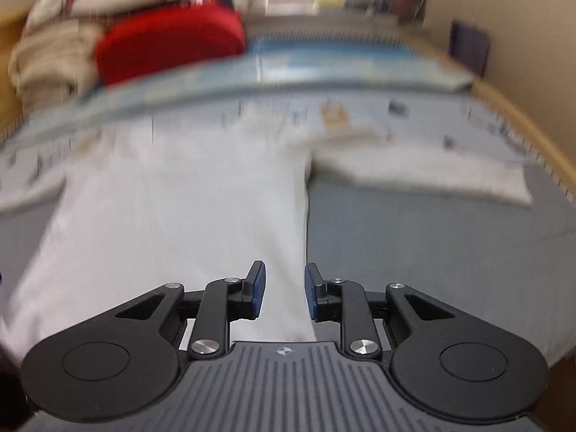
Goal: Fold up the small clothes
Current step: 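Open both tools and lift them away from the flattened shirt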
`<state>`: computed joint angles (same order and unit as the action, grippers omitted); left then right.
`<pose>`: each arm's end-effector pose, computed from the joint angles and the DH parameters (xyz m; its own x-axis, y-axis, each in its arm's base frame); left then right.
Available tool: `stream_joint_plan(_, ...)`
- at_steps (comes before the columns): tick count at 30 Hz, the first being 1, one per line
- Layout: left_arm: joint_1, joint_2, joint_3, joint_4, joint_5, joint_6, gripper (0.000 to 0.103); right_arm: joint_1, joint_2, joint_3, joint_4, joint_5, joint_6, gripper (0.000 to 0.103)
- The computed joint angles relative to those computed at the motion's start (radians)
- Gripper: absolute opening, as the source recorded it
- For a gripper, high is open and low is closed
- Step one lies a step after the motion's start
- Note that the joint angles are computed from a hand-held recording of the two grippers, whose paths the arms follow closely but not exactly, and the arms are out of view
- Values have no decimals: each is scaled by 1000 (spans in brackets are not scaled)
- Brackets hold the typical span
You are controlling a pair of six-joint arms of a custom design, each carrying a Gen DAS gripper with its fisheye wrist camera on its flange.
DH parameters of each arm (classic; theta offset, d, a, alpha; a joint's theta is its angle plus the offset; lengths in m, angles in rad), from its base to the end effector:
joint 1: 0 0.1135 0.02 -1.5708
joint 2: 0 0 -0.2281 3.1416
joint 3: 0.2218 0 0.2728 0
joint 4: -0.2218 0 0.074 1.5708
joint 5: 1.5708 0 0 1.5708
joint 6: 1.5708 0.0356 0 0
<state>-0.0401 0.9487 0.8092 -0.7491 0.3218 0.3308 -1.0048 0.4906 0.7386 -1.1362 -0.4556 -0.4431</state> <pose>0.2263 -0.0203 0.2376 -0.6564 0.3347 -0.6761 0.4763 0.8788 -0.0274 0.0823 -0.1004 0.2622 -0.6371 0.2848 -0.7163 0.3719 0.9275 0.0380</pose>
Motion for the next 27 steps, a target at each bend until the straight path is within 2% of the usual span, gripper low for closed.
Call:
stream_joint_plan(2, -20, -40, 4, 30, 2, -36, 65, 44, 11, 50, 48, -8, 89, 31)
stream_joint_plan(5, -19, -11, 80, 20, 18, -75, 68, 93, 62, 149, 121, -42, 189, 32)
stream_joint_plan(6, -16, 7, 111, 16, 21, -87, 68, 70, 104, 184, 143, -78, 176, 32)
stream_joint_plan(8, 8, 56, 181, 9, 49, -114, 68, 117, 121, 232, 187, -76, 197, 32)
stream_joint_plan(10, 41, 118, 269, -10, 76, -133, 68, 190, 130, 263, 241, -27, 228, 32)
stream_joint_plan(13, 100, 250, 443, -35, 109, -138, 71, 279, 198, 310, 314, 24, 276, 32)
stream_joint_plan(16, 136, 389, 573, 39, 95, -134, 80, 374, 272, 344, 361, 97, 330, 36)
stream_joint_plan(18, 156, 500, 660, 83, 96, -105, 84, 443, 306, 347, 386, 140, 367, 42)
stream_joint_plan(20, 182, 633, 769, 90, 102, -80, 84, 524, 338, 341, 421, 195, 385, 47)
stream_joint_plan(23, 227, 820, 889, 125, 76, -116, 84, 635, 404, 336, 477, 266, 391, 53)
stream_joint_plan(27, 281, 1135, 1228, -12, -76, -214, 83, 697, 518, 316, 553, 273, 369, 56)
